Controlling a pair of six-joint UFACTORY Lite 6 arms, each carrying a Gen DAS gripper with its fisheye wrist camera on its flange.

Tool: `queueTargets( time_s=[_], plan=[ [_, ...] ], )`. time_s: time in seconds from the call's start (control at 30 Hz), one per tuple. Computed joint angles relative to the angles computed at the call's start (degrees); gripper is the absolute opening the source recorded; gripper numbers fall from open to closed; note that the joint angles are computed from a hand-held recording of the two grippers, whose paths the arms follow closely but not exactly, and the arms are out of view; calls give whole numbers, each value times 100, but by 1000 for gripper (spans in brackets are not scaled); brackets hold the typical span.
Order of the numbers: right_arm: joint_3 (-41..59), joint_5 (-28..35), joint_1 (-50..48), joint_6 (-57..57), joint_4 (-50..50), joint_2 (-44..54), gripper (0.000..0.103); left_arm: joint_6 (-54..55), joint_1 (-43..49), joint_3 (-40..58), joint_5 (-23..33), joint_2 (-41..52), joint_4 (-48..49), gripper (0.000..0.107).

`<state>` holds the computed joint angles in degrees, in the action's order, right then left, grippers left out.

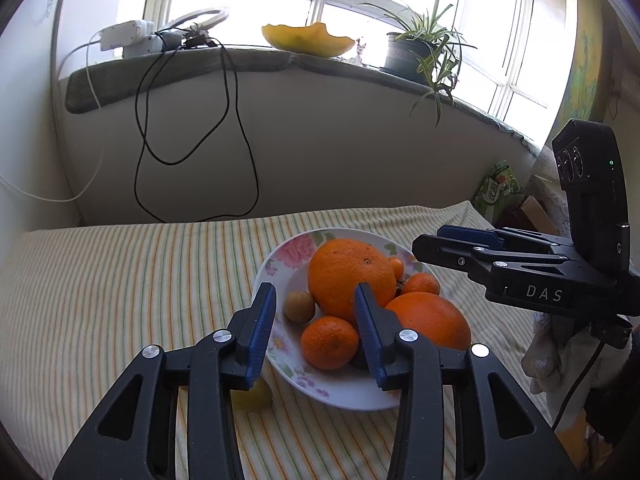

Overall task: Organize fruits
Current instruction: 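Lower the kiwi and tangerine into the plate and open both grippers, then move both grippers back toward the brown kiwi and greenish kiwi on the cloth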

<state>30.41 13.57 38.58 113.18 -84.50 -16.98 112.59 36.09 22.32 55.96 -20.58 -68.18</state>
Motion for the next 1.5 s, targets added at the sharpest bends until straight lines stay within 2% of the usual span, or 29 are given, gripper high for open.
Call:
queueTargets(
  time_s=[0.03,0.1,0.17,0.2,0.37,0.93,1.3,1.5],
  plan=[
    [-2,24,13,-24,29,-16,52,6,18,-10,4,-11,-2,47],
    [-23,65,42,-50,78,-65,57,15,62,-39,30,-55,6,50],
    [-69,118,94,-54,124,-158,67,23,89,-57,24,-89,11,53],
    [-96,162,134,-41,136,-211,69,26,103,-64,12,-103,13,59],
    [-128,242,221,-109,289,-302,70,-29,224,-72,-28,-160,32,72],
    [-56,778,897,-593,1096,-530,70,13,866,-26,353,-314,363,73],
    [-65,1107,1497,-209,969,-635,70,172,1455,34,720,-367,605,73],
    [40,1310,1871,-5,873,-530,70,364,1755,181,801,-99,638,73]
  ],
)
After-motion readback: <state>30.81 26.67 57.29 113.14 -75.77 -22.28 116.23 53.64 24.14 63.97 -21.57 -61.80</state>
